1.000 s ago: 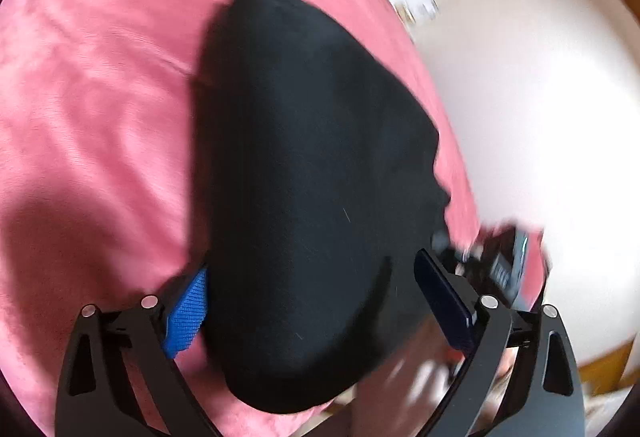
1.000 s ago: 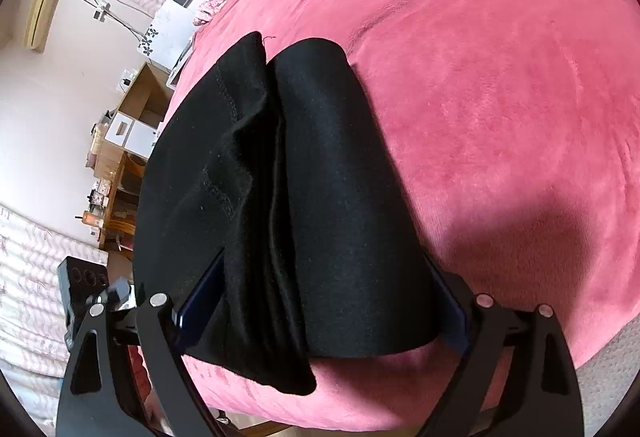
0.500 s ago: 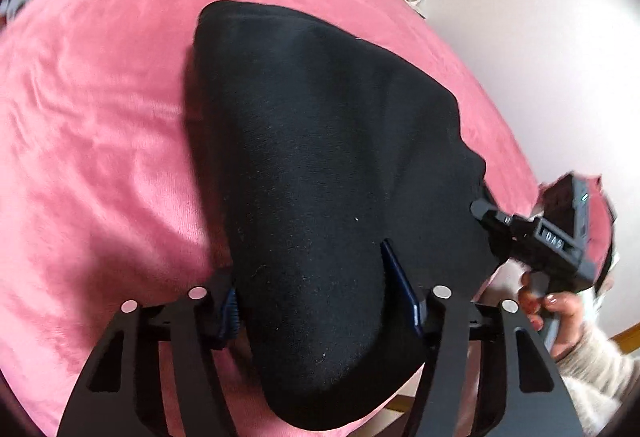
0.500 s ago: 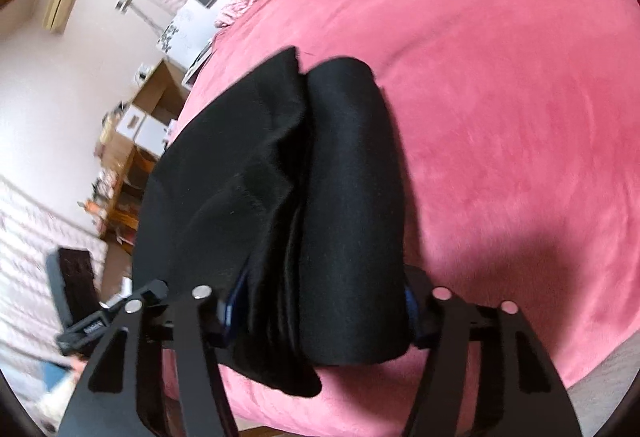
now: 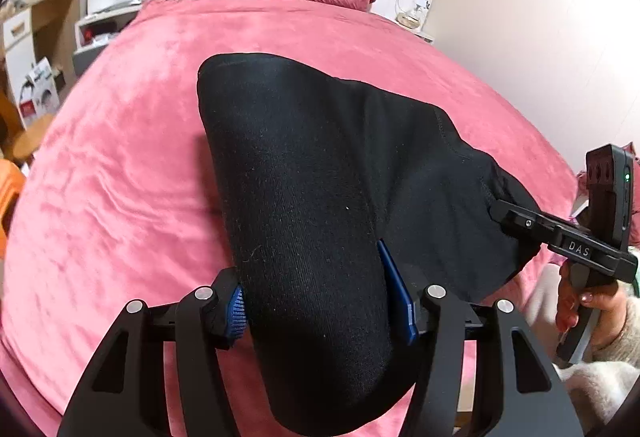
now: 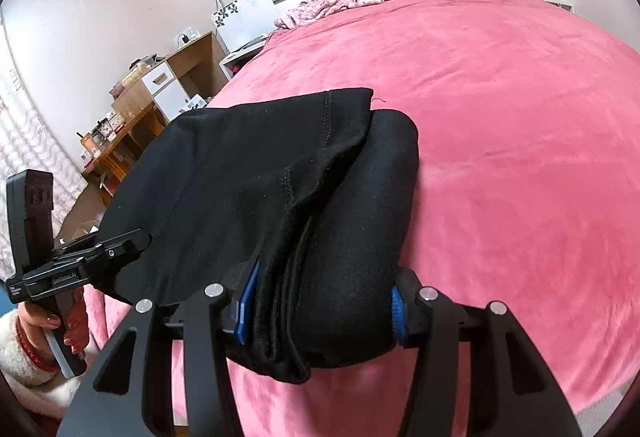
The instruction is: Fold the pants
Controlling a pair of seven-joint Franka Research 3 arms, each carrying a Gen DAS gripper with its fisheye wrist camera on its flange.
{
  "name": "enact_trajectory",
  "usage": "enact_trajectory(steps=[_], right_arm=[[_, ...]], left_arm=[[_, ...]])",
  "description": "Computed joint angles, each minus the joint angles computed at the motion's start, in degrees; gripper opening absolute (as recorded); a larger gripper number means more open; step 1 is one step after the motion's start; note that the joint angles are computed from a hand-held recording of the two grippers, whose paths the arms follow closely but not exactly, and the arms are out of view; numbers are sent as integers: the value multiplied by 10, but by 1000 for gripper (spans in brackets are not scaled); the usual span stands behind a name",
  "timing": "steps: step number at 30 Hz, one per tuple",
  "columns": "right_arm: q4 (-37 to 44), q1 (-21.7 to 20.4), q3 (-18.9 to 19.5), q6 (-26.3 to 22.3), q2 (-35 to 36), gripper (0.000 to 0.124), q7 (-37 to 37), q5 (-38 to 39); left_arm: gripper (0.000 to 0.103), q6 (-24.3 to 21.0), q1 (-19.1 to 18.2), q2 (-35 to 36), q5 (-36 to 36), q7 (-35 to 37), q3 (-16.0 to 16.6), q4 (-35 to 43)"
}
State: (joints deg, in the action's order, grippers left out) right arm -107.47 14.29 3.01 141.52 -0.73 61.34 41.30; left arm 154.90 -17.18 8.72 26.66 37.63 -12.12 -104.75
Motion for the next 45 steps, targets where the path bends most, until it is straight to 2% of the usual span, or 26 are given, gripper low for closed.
enact_trajectory(steps=[5,8,9,10,14,17,21,22,23,25,27,29,31,34,39,42,44,45], right_arm=[[72,3,8,16,58,50,15,-28],[135,-1,11,26,105,50,14,-47],[154,-3,13,29,120,50,16,-52],[184,-3,14,33,143,50,22,-62],[304,1,17,42,234,50,62,-113],[386,4,16,40,299,51,101,-146],[493,13,4,-10,386,53,174,-199],[501,16,-1,-11,397,58,190,-212],[506,14,1,-6,405,62,195,-217],[492,16,-5,12,405,77,216,-234],[486,-4,17,15,408,79,217,-210],[487,-14,27,13,412,82,223,-195],[465,-19,33,35,403,84,216,-184],[433,-7,15,56,382,88,235,-199],[377,16,-12,83,340,88,270,-249],[346,52,-56,90,308,88,337,-320],[297,66,-69,130,272,78,368,-359],[278,66,-65,155,259,71,367,-369]], left_arm=[[57,-10,10,37,-10,28,8,52],[57,-15,13,82,-14,56,14,116],[57,-19,23,91,-12,63,8,129],[57,-19,16,114,-15,79,22,163],[57,-56,7,194,-2,118,44,290],[57,-89,9,257,-18,149,50,382],[57,-151,8,335,-57,187,52,487],[57,-158,7,343,-63,190,55,496],[58,-147,9,342,-68,181,57,485],[67,-98,8,323,-60,149,72,435],[81,-82,-21,309,-7,106,112,406],[81,-71,-34,302,36,86,127,390],[81,-71,-36,299,54,67,129,386],[81,-64,-40,279,72,14,132,356],[81,-72,-49,251,114,-26,127,321],[81,-95,-52,241,134,-21,124,321],[81,-99,-72,226,185,-61,142,308],[85,-96,-77,220,209,-79,146,302]])
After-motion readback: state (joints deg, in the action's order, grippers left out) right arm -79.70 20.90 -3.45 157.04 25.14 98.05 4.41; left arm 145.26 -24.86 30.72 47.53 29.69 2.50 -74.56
